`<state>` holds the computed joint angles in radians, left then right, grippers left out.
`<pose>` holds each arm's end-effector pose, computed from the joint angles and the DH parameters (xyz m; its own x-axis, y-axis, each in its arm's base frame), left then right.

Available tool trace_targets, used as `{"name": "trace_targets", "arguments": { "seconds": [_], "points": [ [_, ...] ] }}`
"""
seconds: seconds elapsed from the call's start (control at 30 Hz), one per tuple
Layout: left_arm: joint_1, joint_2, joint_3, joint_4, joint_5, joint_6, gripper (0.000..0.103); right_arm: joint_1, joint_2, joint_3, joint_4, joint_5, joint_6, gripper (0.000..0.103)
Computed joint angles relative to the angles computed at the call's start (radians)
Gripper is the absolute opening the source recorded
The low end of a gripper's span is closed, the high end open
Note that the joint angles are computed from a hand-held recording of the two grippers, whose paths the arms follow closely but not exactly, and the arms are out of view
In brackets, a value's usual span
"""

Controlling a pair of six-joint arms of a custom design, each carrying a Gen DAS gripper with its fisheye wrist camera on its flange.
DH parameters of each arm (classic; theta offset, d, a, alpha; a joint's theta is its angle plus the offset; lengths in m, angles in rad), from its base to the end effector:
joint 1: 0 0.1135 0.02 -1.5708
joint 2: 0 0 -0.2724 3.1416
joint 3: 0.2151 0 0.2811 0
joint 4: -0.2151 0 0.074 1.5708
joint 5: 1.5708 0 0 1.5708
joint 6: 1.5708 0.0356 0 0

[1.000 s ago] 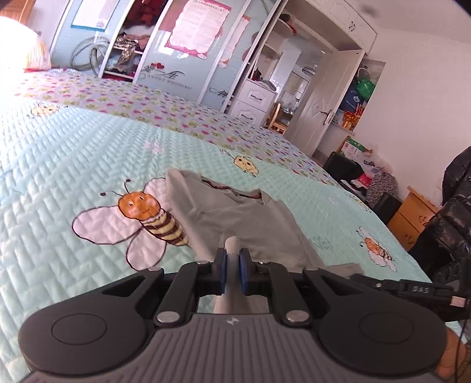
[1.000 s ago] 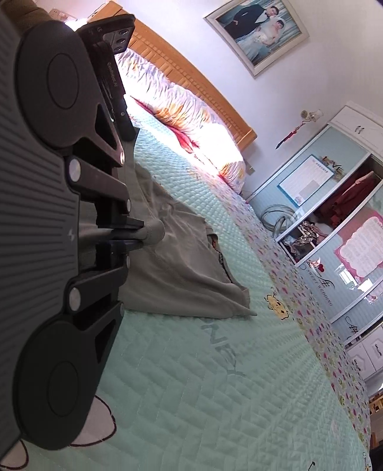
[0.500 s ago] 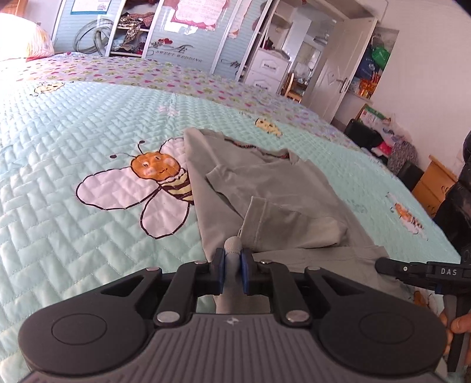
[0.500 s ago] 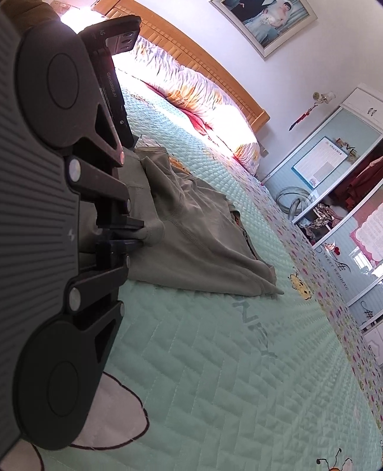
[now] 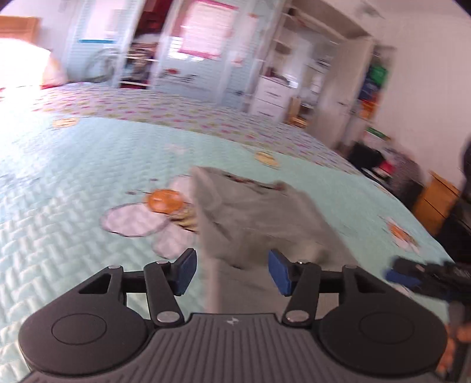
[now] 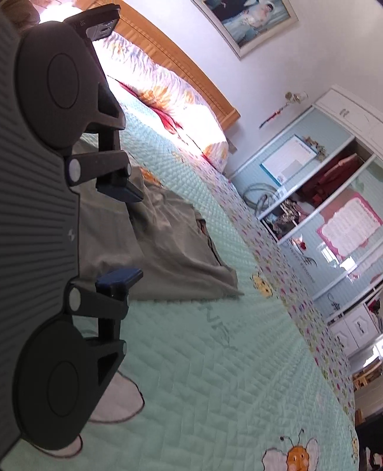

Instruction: Fold clothes

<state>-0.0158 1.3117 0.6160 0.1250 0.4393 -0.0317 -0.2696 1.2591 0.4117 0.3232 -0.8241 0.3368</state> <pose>0.2886 -0.0197 0.1895 -0.5517 -0.0200 -0.8338 0.3549 0.8991 -0.2563 0.2462 -0.0409 0.1575 -0.5979 0.3981 -0.6957 -0.2478 0.7336 0.6328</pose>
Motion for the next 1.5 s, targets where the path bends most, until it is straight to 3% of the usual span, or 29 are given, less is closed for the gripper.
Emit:
{"name": "trace_targets", "arguments": {
  "seconds": [0.13,0.2,0.27,0.33,0.43,0.5,0.57,0.6,0.67,0.73,0.8,0.9,0.97,1.07,1.2,1.5],
  "points": [
    [-0.068,0.100,0.048,0.011,-0.042,0.005,0.057,0.075,0.103,0.091,-0.063,-0.002,-0.020,0.052],
    [-0.084,0.212,0.129,-0.062,-0.058,0.011,0.057,0.090,0.186,0.154,-0.133,0.034,-0.038,0.051],
    [-0.100,0.238,0.107,0.003,-0.081,0.067,0.060,0.067,0.244,0.167,-0.114,0.021,-0.019,0.028],
    [-0.113,0.224,0.111,-0.021,-0.105,0.115,0.060,0.037,0.244,0.154,-0.091,-0.007,0.005,0.022],
    [-0.073,0.153,0.097,-0.064,-0.088,0.052,0.060,-0.013,0.193,0.106,-0.055,-0.037,0.050,0.029],
    [-0.017,0.048,0.051,-0.094,-0.063,0.002,0.060,-0.057,0.106,0.057,-0.054,-0.047,0.081,0.040],
    [0.045,-0.089,-0.002,-0.184,-0.044,-0.019,0.063,-0.128,-0.032,0.007,-0.152,-0.115,0.048,0.050],
    [0.082,-0.155,-0.029,-0.245,-0.034,-0.023,0.064,-0.170,-0.103,-0.007,-0.236,-0.156,0.012,0.053],
    [0.167,-0.277,-0.071,-0.394,-0.014,-0.030,0.066,-0.285,-0.231,-0.005,-0.559,-0.246,-0.170,0.060],
    [0.288,-0.350,-0.103,-0.564,0.085,-0.031,0.066,-0.429,-0.277,0.032,-0.967,-0.310,-0.484,0.064],
    [0.422,-0.405,-0.143,-0.717,0.230,0.009,0.066,-0.554,-0.226,0.068,-1.322,-0.291,-0.826,0.066],
    [0.503,-0.500,-0.176,-0.861,0.333,0.027,0.067,-0.693,-0.140,0.052,-1.560,-0.292,-1.124,0.066],
    [0.500,-0.483,-0.183,-0.878,0.400,-0.032,0.071,-0.660,-0.169,0.037,-1.534,-0.303,-1.054,0.069],
    [0.423,-0.483,-0.210,-0.787,0.387,-0.192,0.075,-0.547,-0.195,0.018,-1.390,-0.325,-0.834,0.071],
    [0.374,-0.396,-0.216,-0.634,0.410,-0.322,0.080,-0.430,-0.181,0.018,-1.246,-0.329,-0.680,0.071],
    [0.354,-0.259,-0.185,-0.523,0.481,-0.289,0.083,-0.313,-0.120,0.017,-1.063,-0.377,-0.540,0.069]
  ]
}}
